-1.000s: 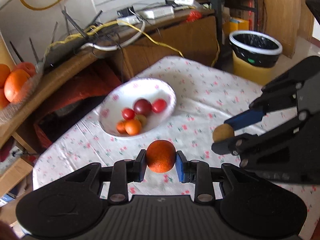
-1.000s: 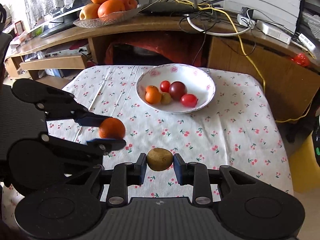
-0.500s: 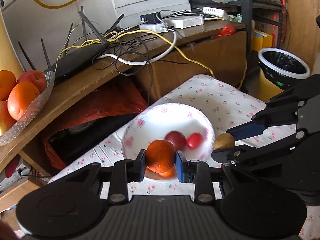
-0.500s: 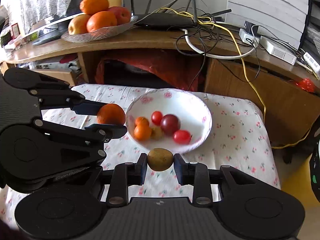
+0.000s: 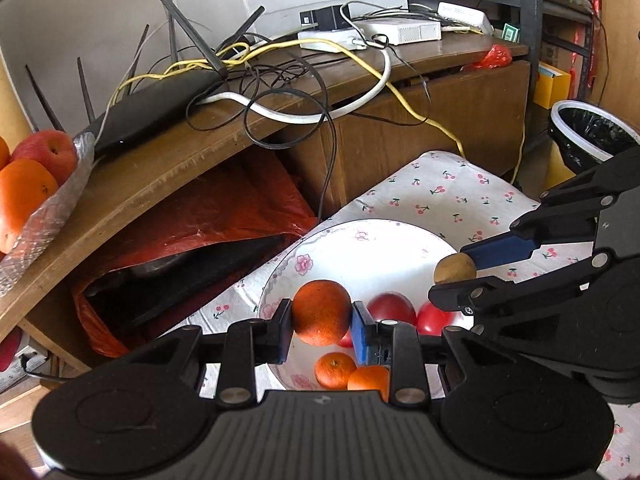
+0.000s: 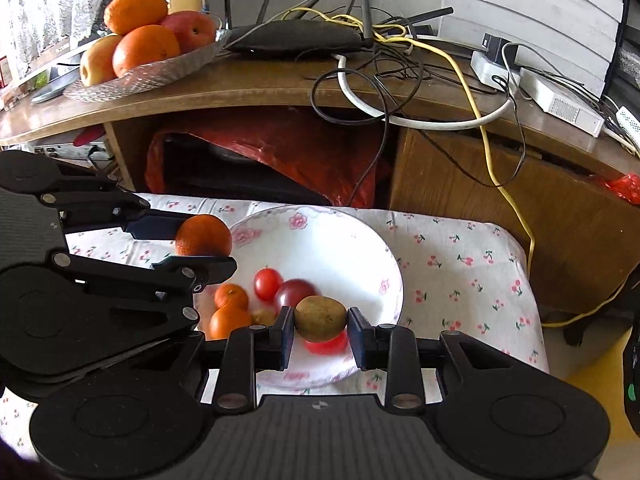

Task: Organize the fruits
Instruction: 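Carry the tangerine and tan fruit over the bowl and lower them in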

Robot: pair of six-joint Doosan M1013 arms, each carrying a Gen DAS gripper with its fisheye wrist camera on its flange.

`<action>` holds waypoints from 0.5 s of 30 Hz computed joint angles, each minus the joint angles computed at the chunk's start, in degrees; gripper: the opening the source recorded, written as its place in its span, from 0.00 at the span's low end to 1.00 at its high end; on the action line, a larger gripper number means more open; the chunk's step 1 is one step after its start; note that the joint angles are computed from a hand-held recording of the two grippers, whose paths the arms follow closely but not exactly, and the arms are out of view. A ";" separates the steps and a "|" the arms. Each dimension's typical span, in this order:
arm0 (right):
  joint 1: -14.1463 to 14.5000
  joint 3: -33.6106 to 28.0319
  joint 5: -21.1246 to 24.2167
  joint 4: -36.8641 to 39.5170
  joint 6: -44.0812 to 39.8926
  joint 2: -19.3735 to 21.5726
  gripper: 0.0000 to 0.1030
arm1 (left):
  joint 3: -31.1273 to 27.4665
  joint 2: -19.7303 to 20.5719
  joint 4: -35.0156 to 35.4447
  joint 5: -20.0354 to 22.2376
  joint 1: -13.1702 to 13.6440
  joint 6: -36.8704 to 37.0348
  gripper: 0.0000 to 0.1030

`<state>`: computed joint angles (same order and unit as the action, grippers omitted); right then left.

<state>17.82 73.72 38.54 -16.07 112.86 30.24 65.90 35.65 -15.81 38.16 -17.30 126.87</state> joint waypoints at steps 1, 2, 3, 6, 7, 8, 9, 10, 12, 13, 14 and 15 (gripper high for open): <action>-0.12 -0.31 0.21 0.05 -0.09 0.27 0.25 | -0.29 0.29 0.03 0.16 -0.02 0.01 0.37; -0.25 -0.64 0.41 0.14 -0.21 0.55 0.25 | -0.60 0.60 0.06 0.34 -0.02 -0.06 0.37; -0.35 -0.95 0.62 0.15 -0.27 0.81 0.25 | -0.94 0.93 0.14 0.54 -0.03 -0.20 0.37; -0.67 -1.72 0.99 0.14 -0.82 1.58 0.25 | -1.67 1.80 0.66 1.24 -0.11 -0.53 0.37; -0.74 -1.95 1.14 0.15 -1.06 1.85 0.25 | -1.87 2.06 0.99 1.43 -0.17 -0.73 0.37; -0.80 -2.09 1.12 0.05 -1.12 2.09 0.25 | -2.14 2.36 1.38 1.46 -0.22 -1.08 0.37; -0.84 -2.26 1.06 0.03 -1.15 2.33 0.25 | -2.44 2.64 1.56 1.68 -0.24 -1.32 0.37; -0.94 -2.44 1.06 0.23 -1.28 2.58 0.25 | -2.69 2.87 1.62 1.87 -0.22 -1.42 0.37; -1.09 -2.82 1.20 0.61 -1.44 3.03 0.25 | -3.20 3.30 1.65 2.18 -0.19 -1.69 0.37; -1.16 -2.97 1.26 0.83 -1.62 3.21 0.25 | -3.44 3.48 1.70 2.33 -0.17 -1.90 0.37; -1.20 -3.04 1.16 0.84 -1.65 3.33 0.25 | -3.60 3.61 1.77 2.40 -0.15 -2.06 0.37; -1.22 -3.09 1.04 0.83 -1.70 3.43 0.25 | -3.72 3.72 1.84 2.49 -0.13 -2.27 0.37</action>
<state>16.60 70.62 39.57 -15.25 111.16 33.66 62.19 39.37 -13.97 40.65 -17.44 124.59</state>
